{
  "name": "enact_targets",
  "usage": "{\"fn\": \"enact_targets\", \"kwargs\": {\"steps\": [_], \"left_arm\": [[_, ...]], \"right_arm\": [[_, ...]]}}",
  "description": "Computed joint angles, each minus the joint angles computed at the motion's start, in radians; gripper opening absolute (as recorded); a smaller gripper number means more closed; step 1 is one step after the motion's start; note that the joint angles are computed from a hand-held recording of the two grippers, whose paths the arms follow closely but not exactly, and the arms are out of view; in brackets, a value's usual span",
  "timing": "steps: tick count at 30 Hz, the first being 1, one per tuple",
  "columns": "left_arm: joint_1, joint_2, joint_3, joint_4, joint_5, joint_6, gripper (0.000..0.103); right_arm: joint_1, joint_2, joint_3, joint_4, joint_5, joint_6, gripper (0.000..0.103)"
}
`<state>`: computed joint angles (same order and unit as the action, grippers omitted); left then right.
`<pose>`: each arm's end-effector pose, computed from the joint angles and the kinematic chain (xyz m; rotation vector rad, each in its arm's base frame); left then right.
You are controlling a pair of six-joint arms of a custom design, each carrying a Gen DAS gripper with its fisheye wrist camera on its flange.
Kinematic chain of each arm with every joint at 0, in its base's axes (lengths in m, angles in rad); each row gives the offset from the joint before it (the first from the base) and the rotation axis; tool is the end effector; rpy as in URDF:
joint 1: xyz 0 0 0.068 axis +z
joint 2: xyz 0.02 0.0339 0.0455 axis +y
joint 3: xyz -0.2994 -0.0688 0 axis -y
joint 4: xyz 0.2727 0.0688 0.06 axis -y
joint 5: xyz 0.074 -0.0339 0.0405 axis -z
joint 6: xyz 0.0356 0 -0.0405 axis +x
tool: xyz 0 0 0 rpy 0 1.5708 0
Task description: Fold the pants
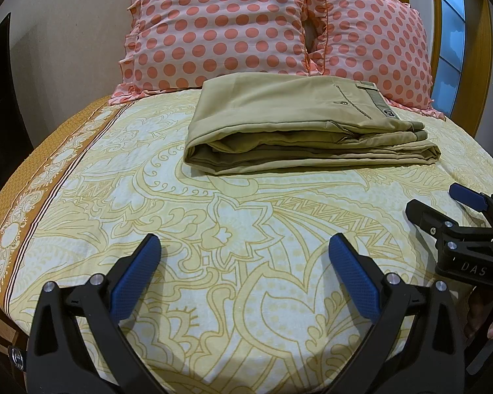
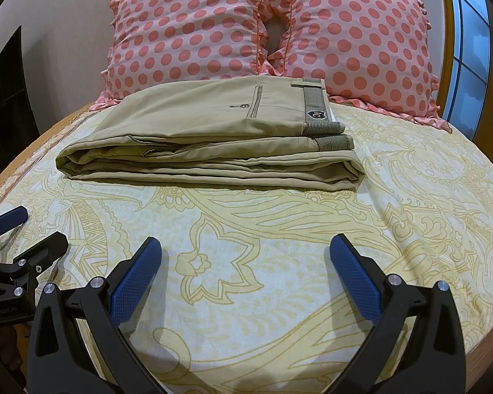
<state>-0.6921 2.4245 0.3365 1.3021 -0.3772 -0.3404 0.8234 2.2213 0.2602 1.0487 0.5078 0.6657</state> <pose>0.1921 -0.1422 -0.0322 0.2218 2.2794 -0.0875 0.1604 0.1477 -0.0064 0.0224 2.3357 0.0946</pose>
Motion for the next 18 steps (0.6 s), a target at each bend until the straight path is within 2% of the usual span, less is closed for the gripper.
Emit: {"fn": "enact_targets", "kwargs": {"steps": [14, 18], "left_arm": [[-0.002, 0.003, 0.002, 0.0, -0.001, -0.001, 0.101], [0.005, -0.016, 0.002, -0.03, 0.006, 0.001, 0.101]], "right_arm": [[0.008, -0.003, 0.004, -0.011, 0.012, 0.01, 0.102], [0.009, -0.002, 0.005, -0.01, 0.013, 0.012, 0.102]]}}
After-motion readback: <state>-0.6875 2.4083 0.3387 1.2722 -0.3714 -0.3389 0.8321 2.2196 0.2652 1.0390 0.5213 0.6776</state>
